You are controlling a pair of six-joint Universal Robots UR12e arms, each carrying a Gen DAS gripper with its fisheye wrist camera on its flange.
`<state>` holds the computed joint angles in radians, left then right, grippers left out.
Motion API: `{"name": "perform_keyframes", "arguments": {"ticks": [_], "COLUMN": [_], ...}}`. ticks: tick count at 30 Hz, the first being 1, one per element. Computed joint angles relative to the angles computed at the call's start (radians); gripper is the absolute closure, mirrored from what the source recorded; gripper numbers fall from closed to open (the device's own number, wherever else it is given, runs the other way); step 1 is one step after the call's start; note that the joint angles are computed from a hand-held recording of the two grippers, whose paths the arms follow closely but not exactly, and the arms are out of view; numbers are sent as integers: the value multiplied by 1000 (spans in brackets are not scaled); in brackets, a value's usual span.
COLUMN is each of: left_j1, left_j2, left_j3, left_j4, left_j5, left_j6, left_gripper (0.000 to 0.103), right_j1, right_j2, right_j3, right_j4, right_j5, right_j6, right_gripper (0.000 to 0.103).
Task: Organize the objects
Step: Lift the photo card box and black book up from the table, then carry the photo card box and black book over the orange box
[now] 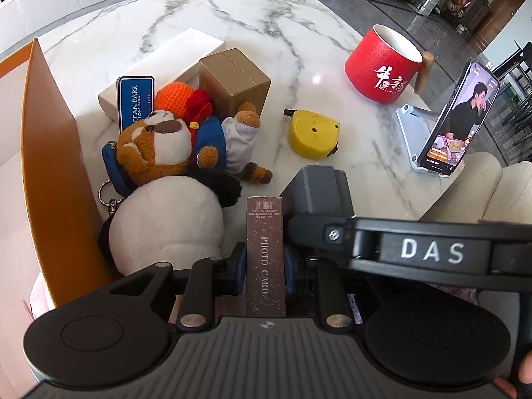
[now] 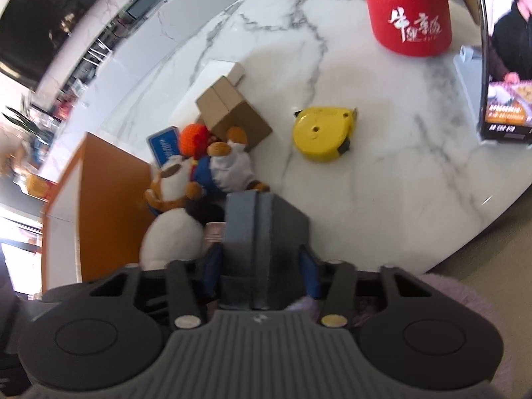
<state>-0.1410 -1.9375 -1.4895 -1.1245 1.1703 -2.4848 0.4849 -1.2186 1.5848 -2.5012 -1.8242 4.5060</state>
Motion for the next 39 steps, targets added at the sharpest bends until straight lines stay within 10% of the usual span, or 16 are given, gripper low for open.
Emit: {"name": "perform_keyframes", "arguments": {"ticks": [20,29,39], "left_j1": [145,246,264], "left_j2": [125,152,123], "left_j3": [-58,-92,-102], "left_j4": [124,270,305], "left_j5": [-303,-263,-81], "left_j6": [-111,-262,-288], "left_gripper": [77,77,77], "right_j1": [91,88,71], "right_j2": [3,90,232], "right_j3": [-130,-246,-420], "right_j4": [19,-169,-20], "right_j5": [-263,-25,197], "right_j6": [-199,-376,-430], "right_gripper": [61,61,61]}}
